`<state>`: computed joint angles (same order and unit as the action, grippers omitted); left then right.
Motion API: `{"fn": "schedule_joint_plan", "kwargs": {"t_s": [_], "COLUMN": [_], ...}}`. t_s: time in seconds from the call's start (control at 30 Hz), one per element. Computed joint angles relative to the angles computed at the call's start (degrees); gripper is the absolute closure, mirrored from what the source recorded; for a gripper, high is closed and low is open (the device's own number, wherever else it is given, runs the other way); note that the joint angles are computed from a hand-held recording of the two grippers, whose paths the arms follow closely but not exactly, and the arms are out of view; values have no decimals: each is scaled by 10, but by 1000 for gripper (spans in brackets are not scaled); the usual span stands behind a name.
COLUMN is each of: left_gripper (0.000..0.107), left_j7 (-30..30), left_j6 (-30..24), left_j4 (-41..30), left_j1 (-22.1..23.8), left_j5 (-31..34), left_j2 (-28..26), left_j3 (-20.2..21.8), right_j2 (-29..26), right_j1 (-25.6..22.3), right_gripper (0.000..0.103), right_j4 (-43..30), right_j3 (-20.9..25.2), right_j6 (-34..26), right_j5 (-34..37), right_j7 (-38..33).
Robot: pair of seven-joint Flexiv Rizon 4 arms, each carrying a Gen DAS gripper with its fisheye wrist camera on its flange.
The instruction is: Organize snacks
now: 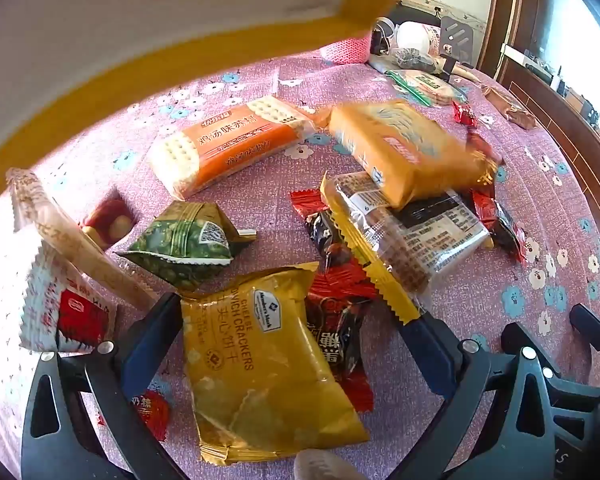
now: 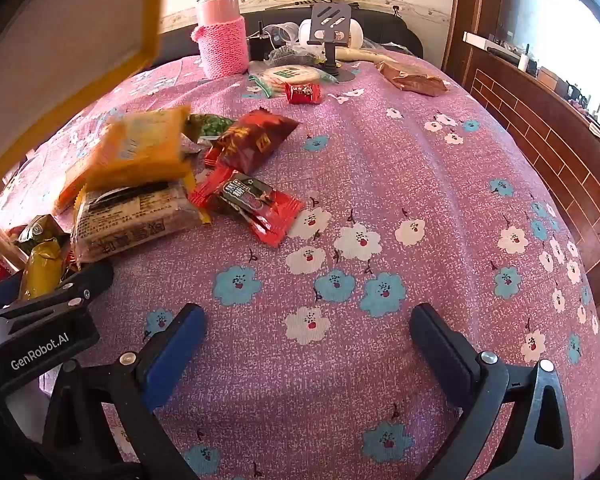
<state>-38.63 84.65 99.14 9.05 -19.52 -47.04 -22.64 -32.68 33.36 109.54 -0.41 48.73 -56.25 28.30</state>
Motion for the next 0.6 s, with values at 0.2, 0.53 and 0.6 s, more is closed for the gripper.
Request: {"fn": "schedule_joint_plan", "kwargs": {"t_s": [0.2,0.53,0.6], "left_gripper": [4,4,4], "left_j7": [1,0,0], "left_j6": [3,5,5], "left_j4": [0,1,1], "left_j1": [4,6,6], "left_j5": [1,4,4], "left_j2": [-2,-2,-3], "left_j3": [-6,-8,-8], "right_j2": [0,0,0], "right_j1": [-1,-1,-1], "right_gripper": [0,0,0], "right_j4": [0,0,0], "right_j3": [0,0,0], "right_j6": [2,2,1], "right_j5": [0,0,1], "right_j7": [1,0,-1]}}
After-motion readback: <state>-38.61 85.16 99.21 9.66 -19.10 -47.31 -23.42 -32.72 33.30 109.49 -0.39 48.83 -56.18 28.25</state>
